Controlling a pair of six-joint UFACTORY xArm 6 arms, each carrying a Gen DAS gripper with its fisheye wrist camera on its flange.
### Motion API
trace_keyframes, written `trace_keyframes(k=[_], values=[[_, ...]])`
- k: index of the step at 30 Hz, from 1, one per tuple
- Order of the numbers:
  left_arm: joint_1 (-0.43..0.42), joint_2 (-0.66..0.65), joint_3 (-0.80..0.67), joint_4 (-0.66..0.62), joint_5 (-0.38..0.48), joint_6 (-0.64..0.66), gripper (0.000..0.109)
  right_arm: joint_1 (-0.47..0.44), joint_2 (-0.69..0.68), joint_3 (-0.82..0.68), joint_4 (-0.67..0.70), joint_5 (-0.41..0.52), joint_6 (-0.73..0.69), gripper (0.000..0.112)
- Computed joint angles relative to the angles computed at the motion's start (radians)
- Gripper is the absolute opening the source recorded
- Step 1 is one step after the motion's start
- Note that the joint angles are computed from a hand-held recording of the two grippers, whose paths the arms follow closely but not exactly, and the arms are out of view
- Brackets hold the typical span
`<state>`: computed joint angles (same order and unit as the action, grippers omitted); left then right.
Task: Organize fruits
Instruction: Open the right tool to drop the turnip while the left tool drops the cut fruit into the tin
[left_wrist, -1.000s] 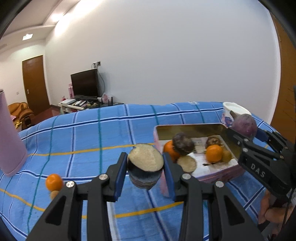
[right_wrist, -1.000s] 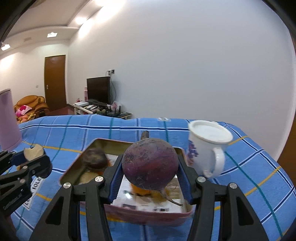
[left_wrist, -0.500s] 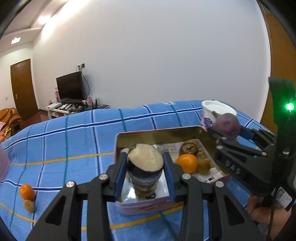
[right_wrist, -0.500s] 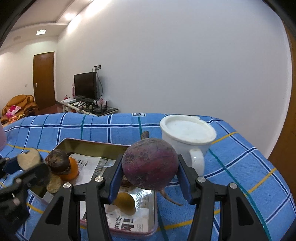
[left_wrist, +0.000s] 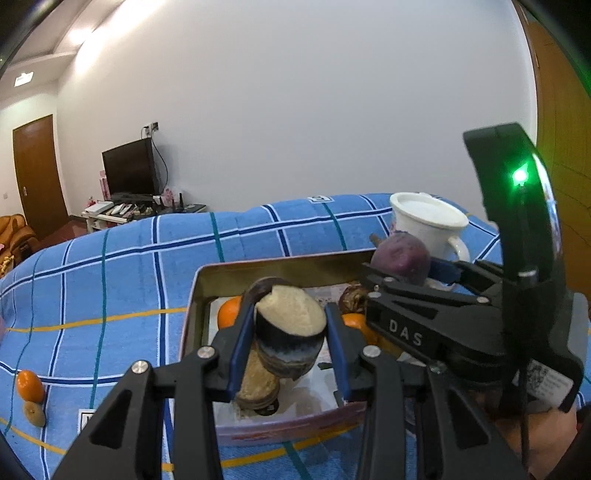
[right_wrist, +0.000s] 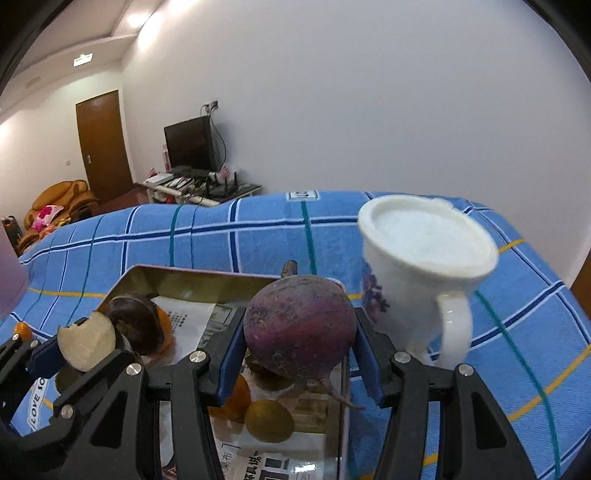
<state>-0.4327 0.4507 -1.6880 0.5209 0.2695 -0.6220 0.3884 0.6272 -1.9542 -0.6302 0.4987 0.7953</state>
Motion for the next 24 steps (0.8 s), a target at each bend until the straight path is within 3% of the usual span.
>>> trace_keyframes(k=[3, 8, 11, 17, 20, 24], values=[[0.002, -0.005, -0.002, 0.081, 0.023, -0.081, 0.04, 0.005, 0.018, -0.025, 0.009, -0.004, -0.033, 0.056], [0.012, 0.009, -0.015, -0.049, 0.051, -0.017, 0.04, 0.017, 0.082, -0.115, 0.126, 0.03, -0.183, 0.056], [0.013, 0.008, -0.013, -0.044, 0.049, -0.027, 0.04, 0.015, 0.106, -0.146, 0.228, 0.039, -0.277, 0.056], [0.011, 0.011, -0.016, -0.016, 0.046, -0.049, 0.041, 0.012, 0.108, -0.143, 0.268, 0.029, -0.3, 0.059], [0.018, -0.008, 0.007, 0.067, 0.026, -0.13, 0.051, 0.001, 0.102, -0.129, 0.349, 0.0, -0.348, 0.062], [0.035, -0.043, 0.041, 0.275, -0.005, -0.326, 0.082, -0.011, 0.05, -0.029, 0.526, -0.099, -0.438, 0.066]])
